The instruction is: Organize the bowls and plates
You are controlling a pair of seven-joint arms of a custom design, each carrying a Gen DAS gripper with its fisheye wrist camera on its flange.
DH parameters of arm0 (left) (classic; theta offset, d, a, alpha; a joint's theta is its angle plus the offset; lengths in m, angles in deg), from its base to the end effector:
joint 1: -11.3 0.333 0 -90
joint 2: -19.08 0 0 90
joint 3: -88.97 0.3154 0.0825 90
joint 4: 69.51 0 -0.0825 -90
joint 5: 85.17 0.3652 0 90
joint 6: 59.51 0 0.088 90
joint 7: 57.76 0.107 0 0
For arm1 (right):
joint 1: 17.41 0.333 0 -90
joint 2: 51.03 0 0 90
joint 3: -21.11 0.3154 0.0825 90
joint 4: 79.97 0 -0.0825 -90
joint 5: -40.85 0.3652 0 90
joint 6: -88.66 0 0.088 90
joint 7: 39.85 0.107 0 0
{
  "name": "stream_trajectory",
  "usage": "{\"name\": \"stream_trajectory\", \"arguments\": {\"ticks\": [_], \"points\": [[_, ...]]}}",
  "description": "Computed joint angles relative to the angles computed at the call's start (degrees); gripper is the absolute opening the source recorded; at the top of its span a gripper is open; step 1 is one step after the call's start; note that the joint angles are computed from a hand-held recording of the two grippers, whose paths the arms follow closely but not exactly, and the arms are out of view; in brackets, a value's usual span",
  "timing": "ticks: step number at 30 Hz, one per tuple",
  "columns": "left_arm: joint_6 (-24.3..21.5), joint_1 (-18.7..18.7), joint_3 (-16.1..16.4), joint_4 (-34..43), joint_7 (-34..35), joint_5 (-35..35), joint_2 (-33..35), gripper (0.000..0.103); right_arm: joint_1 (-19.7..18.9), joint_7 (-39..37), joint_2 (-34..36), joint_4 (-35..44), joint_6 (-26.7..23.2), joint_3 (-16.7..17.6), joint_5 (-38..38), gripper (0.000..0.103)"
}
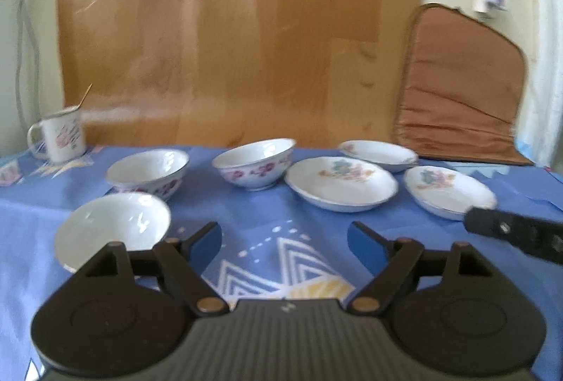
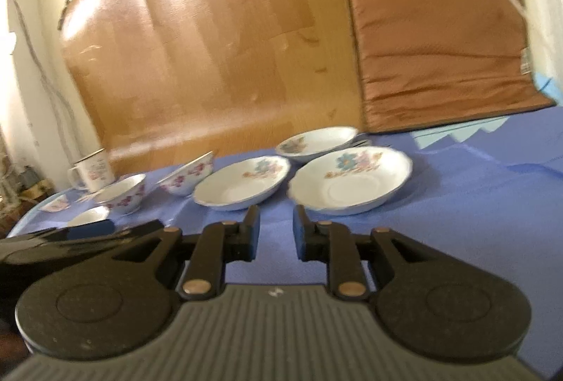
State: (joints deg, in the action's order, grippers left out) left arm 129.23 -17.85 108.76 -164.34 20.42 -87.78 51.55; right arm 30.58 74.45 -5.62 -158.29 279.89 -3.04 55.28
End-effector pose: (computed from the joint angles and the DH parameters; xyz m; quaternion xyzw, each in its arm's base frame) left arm 0.6931 -0.1667 0.4436 -0.5795 0.6220 -0.4005 0.3419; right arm 0.6518 0.3887 0.4373 -0.5837 0.5634 -0.2416 0.5325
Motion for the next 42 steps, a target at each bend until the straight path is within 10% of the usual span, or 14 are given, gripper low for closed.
{"name": "stream_trajectory", "arguments": {"ticks": [6, 14, 23, 31, 42], "points": [[-0.86, -1.23, 1.77, -0.26, -0.98, 1.59, -0.29, 0.081, -0.78, -0.2, -0.57, -1.11, 1.9, 1.41, 2.68, 0.024], [-3.41, 0.33, -0.5, 0.51, 1.08, 4.62, -1.0, 0.081, 10.18, 4.52, 2.88, -3.04, 0.92, -14.24, 12.38, 0.026], [0.44, -5.69, 6.5, -2.27, 0.8, 4.53, -1.05, 0.087, 17.25, 8.03, 7.12, -4.06, -0.8, -25.26, 14.15, 0.036], [0.42, -5.4, 5.79, -1.91, 3.46, 1.09, -0.84, 0.087, 19.21, 12.31, 5.36, -7.17, -3.6, -27.09, 8.24, 0.036], [-0.57, -5.01, 5.02, -0.84, 4.85, 0.37, -0.34, 0.087, 13.85, 17.86, 2.77, -6.29, -2.96, -20.93, 0.89, 0.036]]}}
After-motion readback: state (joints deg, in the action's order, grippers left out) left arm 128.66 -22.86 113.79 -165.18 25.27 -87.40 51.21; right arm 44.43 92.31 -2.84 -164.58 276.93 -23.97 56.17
